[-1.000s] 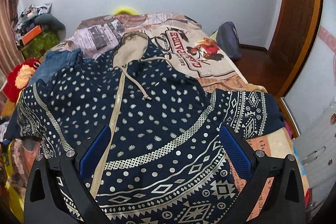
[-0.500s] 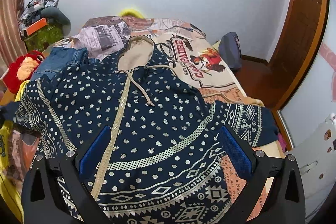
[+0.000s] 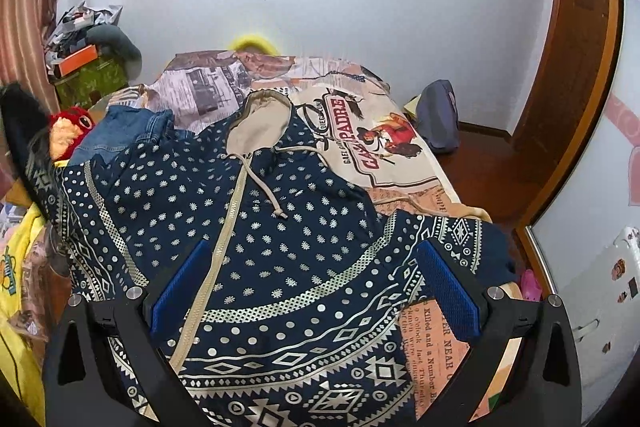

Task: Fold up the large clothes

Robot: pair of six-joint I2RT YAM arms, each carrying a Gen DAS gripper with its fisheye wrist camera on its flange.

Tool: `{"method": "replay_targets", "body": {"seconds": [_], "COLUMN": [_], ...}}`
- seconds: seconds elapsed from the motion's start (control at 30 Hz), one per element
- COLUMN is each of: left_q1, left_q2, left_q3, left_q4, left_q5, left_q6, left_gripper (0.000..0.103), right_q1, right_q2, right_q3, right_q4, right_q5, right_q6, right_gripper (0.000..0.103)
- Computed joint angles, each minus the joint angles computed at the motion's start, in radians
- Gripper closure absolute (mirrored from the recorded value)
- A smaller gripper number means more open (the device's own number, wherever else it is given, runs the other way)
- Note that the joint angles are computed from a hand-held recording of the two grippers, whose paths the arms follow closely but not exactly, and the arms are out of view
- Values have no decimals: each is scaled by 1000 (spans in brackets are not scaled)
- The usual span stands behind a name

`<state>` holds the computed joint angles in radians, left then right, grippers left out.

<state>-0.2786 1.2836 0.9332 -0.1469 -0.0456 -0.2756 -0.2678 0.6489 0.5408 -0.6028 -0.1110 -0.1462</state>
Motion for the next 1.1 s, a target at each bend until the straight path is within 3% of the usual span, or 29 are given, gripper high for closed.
{"method": "replay_targets", "body": {"seconds": [0.13,0.33,0.5,0.63,0.7,0.77,0.83,1.0,1.1], "left_q1": [-194,-403,-505,-515,-510,-514,-514,-458,-396], "left_q2": [151,467,704,776,764,719,629,374,250], "left_q3": [125,305,408,390,353,296,220,58,-13], "left_q4": [-12,-107,-214,-231,-227,-194,-176,-153,-152], "left_q5": [-69,-95,-94,-27,11,12,4,-31,-65], "left_q6": [69,178,162,129,104,98,107,96,82], "left_gripper": [98,98,98,91,67,56,53,32,30], "right_q1": [-67,-179,-249,-275,-277,-271,-249,-108,24], "right_q2": [0,33,66,86,87,92,99,90,97], "right_q3": [-10,-24,-37,-48,-53,-52,-44,-11,24], "right_q4": [7,16,19,17,14,12,10,9,18], "right_q5": [-49,-127,-158,-160,-152,-146,-137,-59,9], "right_q6": [-42,-116,-181,-228,-248,-260,-257,-188,-127], "right_gripper": [1,1,1,1,1,1,1,1,1]}}
